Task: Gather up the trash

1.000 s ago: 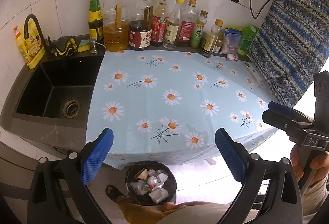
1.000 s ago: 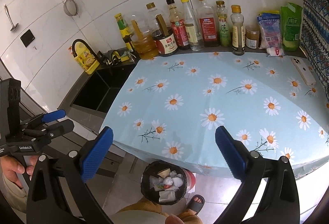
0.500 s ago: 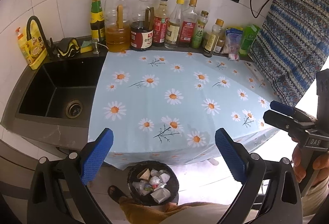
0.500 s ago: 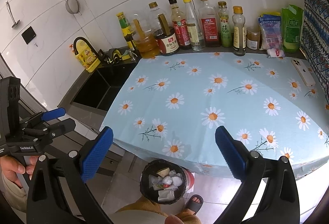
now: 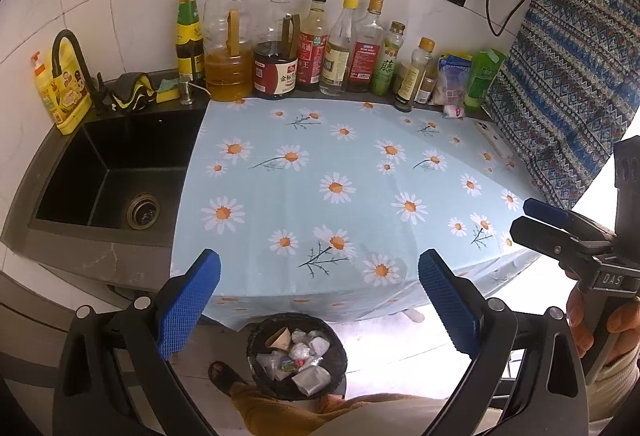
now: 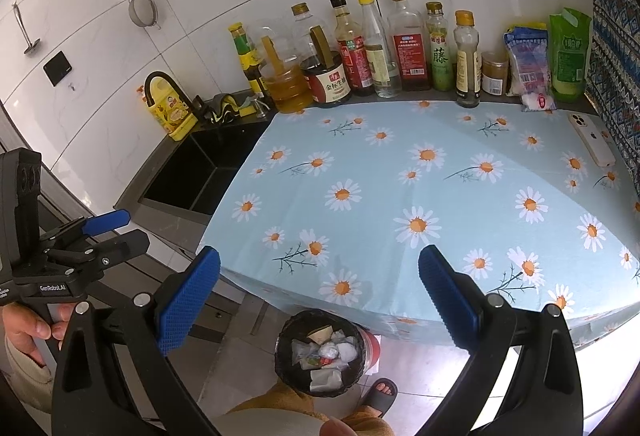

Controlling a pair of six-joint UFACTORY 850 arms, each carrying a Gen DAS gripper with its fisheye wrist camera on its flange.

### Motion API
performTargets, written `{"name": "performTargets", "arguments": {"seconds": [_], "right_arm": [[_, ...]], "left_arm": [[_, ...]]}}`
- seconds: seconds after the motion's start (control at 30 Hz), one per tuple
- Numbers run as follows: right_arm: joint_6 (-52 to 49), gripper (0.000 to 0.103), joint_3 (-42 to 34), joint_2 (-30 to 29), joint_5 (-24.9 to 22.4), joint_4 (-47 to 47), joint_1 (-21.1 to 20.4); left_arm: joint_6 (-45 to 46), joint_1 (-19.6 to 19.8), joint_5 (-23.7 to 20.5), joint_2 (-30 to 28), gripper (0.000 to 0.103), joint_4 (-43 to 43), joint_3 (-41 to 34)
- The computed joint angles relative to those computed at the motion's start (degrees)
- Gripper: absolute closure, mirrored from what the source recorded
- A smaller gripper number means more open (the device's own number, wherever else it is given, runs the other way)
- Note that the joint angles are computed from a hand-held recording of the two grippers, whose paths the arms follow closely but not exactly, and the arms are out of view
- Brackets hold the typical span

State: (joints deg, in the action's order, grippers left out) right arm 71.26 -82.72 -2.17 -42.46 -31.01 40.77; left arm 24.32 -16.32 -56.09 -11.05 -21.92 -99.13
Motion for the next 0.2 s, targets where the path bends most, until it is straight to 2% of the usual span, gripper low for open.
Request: {"name": "performTargets", "arguments": {"seconds": [0.2], "right_arm": [[-0.38,0.004,-0.06,-0.28,0.37,0.54,-0.28]], "left_arm": [[-0.31,0.13,0.18,0.0,0.007,-0.15,0.23]]}}
